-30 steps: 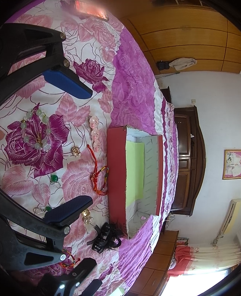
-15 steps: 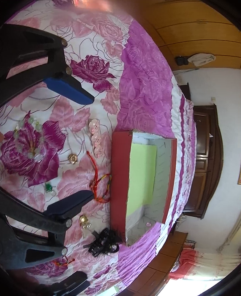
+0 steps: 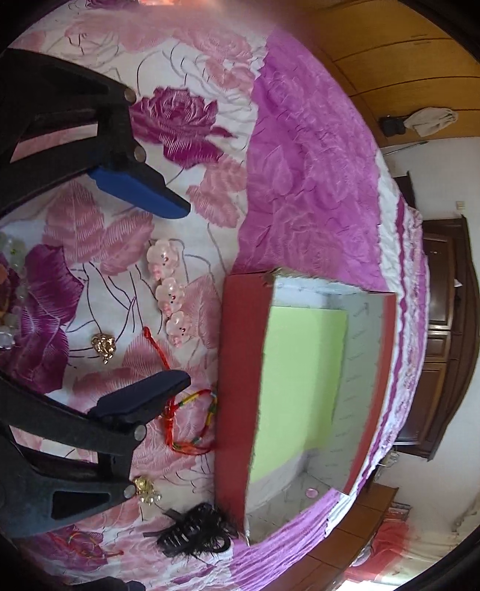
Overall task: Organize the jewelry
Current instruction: 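Grasp the pink bead hair clip with the left tool while the right tool approaches the black feather clip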
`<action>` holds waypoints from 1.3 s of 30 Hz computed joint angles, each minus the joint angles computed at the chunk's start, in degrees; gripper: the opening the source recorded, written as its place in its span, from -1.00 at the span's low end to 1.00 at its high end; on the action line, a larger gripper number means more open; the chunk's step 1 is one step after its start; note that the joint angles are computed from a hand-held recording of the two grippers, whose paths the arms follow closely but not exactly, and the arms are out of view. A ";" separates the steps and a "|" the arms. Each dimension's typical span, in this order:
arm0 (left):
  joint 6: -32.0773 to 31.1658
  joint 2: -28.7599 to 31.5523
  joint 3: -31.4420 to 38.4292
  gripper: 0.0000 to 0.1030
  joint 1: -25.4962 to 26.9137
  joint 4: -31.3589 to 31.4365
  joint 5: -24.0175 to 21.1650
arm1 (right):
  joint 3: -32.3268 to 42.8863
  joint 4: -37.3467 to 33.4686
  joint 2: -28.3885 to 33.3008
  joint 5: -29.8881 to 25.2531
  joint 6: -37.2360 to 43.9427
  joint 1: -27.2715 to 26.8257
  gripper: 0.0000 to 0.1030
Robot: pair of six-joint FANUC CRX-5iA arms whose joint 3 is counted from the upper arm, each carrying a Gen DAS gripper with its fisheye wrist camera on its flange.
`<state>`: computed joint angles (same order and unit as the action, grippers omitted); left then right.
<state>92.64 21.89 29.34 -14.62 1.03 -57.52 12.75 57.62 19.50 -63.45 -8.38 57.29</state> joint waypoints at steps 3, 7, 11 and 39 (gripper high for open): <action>0.06 1.13 1.08 0.29 -0.10 0.46 -1.39 | 0.07 -0.74 0.03 0.25 0.08 -0.21 1.00; 1.43 2.14 2.35 0.17 -0.38 -0.28 -2.64 | 0.36 -1.45 0.22 0.36 0.49 -0.34 1.00; 2.38 2.56 2.63 0.15 -0.37 -0.32 -2.85 | 0.81 -2.07 0.49 0.24 0.89 -0.45 1.00; -3.39 -5.06 -8.75 0.14 3.31 8.28 7.43 | 17.84 -12.78 7.04 -7.25 20.39 -1.47 1.00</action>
<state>89.26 16.82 20.59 -11.31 9.31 -50.10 30.59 44.84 26.54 -70.71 12.02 55.83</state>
